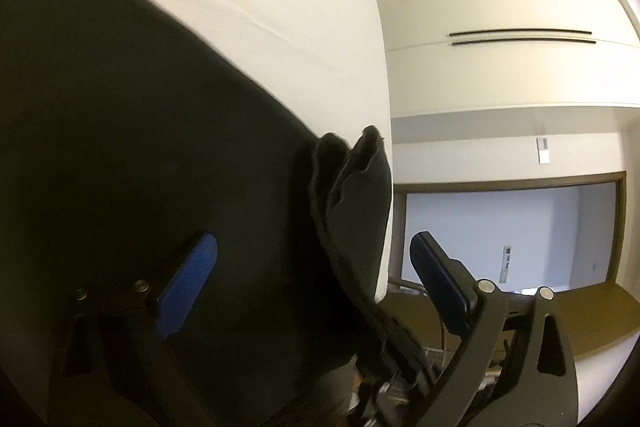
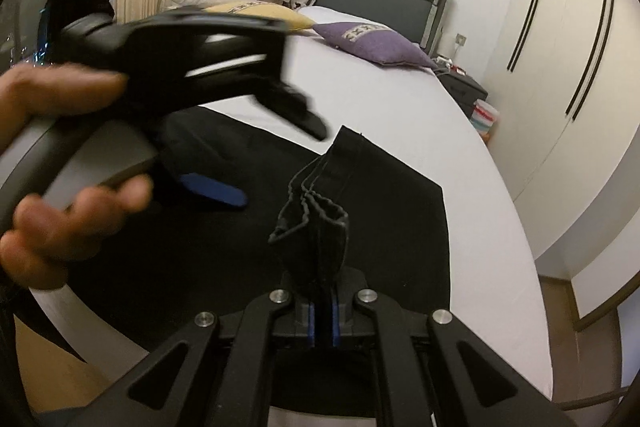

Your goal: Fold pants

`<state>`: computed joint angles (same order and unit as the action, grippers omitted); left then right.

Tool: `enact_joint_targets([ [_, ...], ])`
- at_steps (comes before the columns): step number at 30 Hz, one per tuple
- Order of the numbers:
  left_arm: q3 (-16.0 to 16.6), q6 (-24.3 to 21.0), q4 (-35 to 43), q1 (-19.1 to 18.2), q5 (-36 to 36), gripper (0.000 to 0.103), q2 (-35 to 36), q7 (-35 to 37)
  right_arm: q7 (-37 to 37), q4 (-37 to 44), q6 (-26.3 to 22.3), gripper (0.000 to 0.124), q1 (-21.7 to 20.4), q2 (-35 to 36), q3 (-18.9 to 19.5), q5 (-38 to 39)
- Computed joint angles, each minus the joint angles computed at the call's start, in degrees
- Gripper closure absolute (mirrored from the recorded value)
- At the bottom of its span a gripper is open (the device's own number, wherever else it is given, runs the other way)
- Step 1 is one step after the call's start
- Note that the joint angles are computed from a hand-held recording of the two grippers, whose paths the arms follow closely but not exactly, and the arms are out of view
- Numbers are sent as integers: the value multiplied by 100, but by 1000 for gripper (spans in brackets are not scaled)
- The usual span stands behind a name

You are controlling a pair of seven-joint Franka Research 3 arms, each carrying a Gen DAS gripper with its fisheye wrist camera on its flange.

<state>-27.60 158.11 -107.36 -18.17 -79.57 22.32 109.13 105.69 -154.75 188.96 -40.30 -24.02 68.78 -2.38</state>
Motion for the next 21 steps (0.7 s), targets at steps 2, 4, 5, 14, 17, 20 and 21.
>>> enact_joint_targets([
  [2, -97, -97, 250, 81, 240, 5, 186, -60, -5, 2, -3, 118, 9, -55, 39, -16],
  [4, -39, -208, 90, 82, 338, 12, 41, 8, -12, -18, 11, 118, 99, -93, 1, -28],
  [5, -16, -258, 107, 66, 440, 29, 46, 76, -25, -15, 20, 118, 127, -130, 5, -37],
  [14, -140, -626, -693, 464, -81, 97, -689, 770, -126, 94, 107, 118, 181, -306, 265, -67],
  [17, 201, -718, -800, 261, -399, 98, -904, 1253, -227, 162, 165, 118, 186, -293, 302, -116],
  [20, 483, -708, -951, 81, -557, 98, -1142, 1521, -334, 235, 210, 118, 231, -286, 351, -107],
  [21, 569, -771, -1079, 65, -676, 98, -1280, 1677, -371, 287, 224, 118, 257, -264, 370, -108],
])
